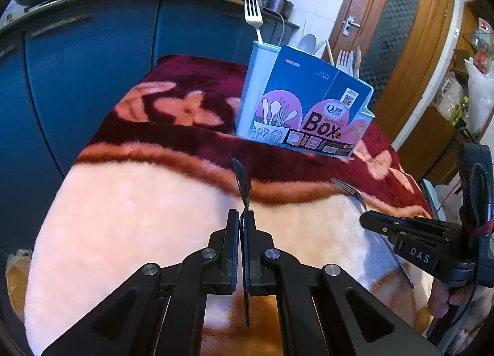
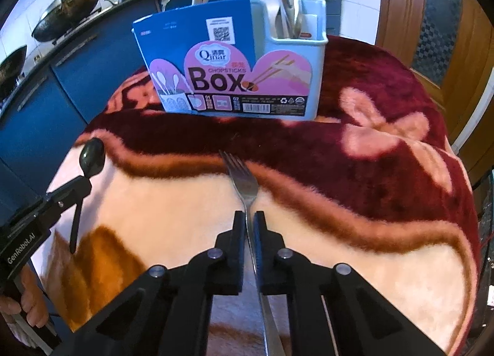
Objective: Organize utensils
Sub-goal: 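Grasp the black spoon with the left tool while the right grasps the silver fork, then carry the black spoon and fork into the holder and open both tools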
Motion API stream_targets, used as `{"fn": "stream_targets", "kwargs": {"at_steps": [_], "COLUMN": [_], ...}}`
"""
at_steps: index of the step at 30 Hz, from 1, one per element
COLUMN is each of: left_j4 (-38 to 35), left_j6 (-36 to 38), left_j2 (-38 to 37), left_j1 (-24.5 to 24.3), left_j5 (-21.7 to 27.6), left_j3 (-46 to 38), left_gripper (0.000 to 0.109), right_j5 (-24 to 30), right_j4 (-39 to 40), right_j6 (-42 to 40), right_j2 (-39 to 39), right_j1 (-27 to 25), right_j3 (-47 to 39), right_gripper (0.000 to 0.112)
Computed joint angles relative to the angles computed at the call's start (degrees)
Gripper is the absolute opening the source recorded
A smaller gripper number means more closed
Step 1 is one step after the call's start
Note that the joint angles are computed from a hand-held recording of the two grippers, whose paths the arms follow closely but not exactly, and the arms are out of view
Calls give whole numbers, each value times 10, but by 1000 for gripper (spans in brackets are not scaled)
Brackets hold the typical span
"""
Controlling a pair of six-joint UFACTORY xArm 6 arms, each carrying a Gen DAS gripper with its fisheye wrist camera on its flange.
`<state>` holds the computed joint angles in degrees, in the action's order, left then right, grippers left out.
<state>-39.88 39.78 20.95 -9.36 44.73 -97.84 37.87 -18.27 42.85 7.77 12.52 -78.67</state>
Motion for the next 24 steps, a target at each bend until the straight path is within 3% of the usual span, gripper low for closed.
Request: {"fn": "stream_targets", "kwargs": {"at_steps": [5, 11, 18, 24], "left_j4": [-6, -6, -10, -18], "left_j6": [6, 9, 14, 19], "left_j2": [-5, -10, -16, -21], "left_j1": [-1, -4, -6, -8], "left_j5": [-5, -5, -8, -11], "left_j3": [5, 8, 13, 12], "left_gripper": [2, 2, 2, 2], "right_j5": [-83, -142, -197, -211], "right_j4": [12, -65, -224, -378], "right_j6": [29, 111, 259, 402], "right_j2": [-33, -74, -119, -136], "right_j1": [-10, -12, -18, -26], "right_j3": [59, 110, 147, 142], "right_gripper": [3, 3, 3, 3]}}
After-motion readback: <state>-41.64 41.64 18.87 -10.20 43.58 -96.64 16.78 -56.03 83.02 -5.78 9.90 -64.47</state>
